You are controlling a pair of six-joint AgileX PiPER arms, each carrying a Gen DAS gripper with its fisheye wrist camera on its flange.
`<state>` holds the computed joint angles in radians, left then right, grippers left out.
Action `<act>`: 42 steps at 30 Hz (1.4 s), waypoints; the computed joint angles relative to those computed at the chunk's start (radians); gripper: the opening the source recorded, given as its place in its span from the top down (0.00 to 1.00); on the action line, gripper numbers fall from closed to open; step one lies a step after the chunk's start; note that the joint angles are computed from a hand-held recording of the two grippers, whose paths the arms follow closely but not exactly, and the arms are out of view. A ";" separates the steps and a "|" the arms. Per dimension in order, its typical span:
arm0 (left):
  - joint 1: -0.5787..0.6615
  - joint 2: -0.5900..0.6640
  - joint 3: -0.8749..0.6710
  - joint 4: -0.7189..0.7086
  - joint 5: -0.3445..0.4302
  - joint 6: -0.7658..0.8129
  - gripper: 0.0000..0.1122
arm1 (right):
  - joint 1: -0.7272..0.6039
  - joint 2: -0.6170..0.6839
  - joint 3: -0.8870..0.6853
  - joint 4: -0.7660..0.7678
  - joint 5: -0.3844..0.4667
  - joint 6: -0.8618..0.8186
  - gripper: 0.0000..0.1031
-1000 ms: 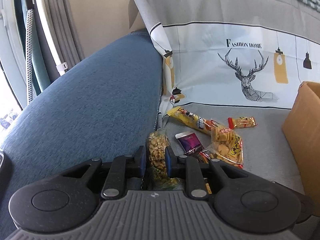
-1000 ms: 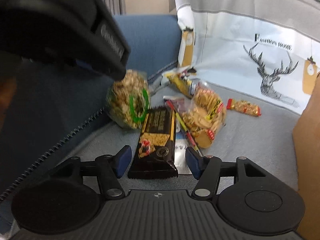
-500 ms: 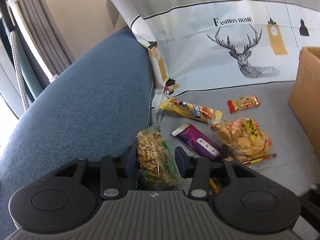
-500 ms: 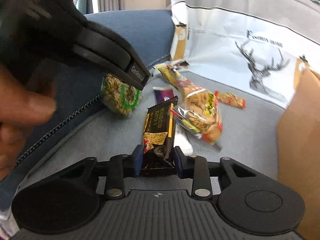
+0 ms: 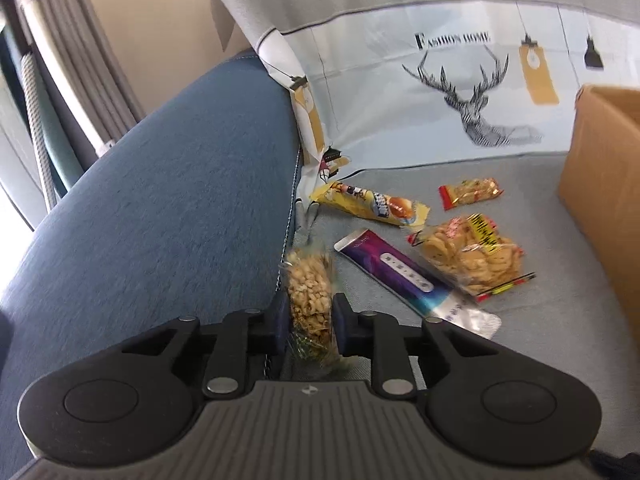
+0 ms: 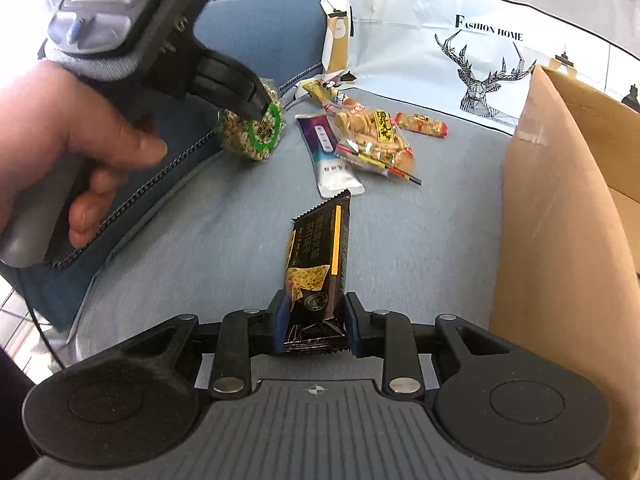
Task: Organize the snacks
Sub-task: 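Grasp the dark biscuit bar with right tool while left tool moves to the snacks, then grasp the round green-ring puffed-grain pack with the left tool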
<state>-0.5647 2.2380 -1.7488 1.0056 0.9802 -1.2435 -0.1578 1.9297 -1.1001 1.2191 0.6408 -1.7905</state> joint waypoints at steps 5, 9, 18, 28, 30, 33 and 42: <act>-0.015 -0.163 0.190 -0.019 -0.123 -0.163 0.79 | 0.002 -0.012 0.026 0.020 -0.007 -0.054 0.67; 0.011 -0.310 0.372 -0.101 -0.321 -0.302 0.79 | 0.002 -0.010 0.025 0.030 -0.019 -0.058 0.60; 0.057 -0.283 0.337 -0.457 -0.317 -0.054 0.72 | 0.028 0.037 -0.005 0.073 -0.053 -0.073 0.40; 0.060 -0.201 0.225 -0.503 -0.230 0.005 0.34 | 0.046 0.056 -0.021 0.036 -0.077 -0.049 0.59; 0.064 -0.194 0.216 -0.521 -0.234 0.011 0.32 | 0.044 0.050 -0.013 0.045 -0.084 -0.061 0.60; 0.069 -0.179 0.197 -0.545 -0.234 0.024 0.29 | 0.036 0.041 -0.017 0.024 -0.082 -0.022 0.60; 0.071 -0.137 0.137 -0.585 -0.172 0.074 0.23 | 0.032 0.057 -0.044 0.004 -0.076 0.029 0.53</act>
<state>-0.4933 2.1006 -1.6119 0.4210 0.8085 -1.1695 -0.1256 1.9870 -1.1445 1.2229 0.5652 -1.7610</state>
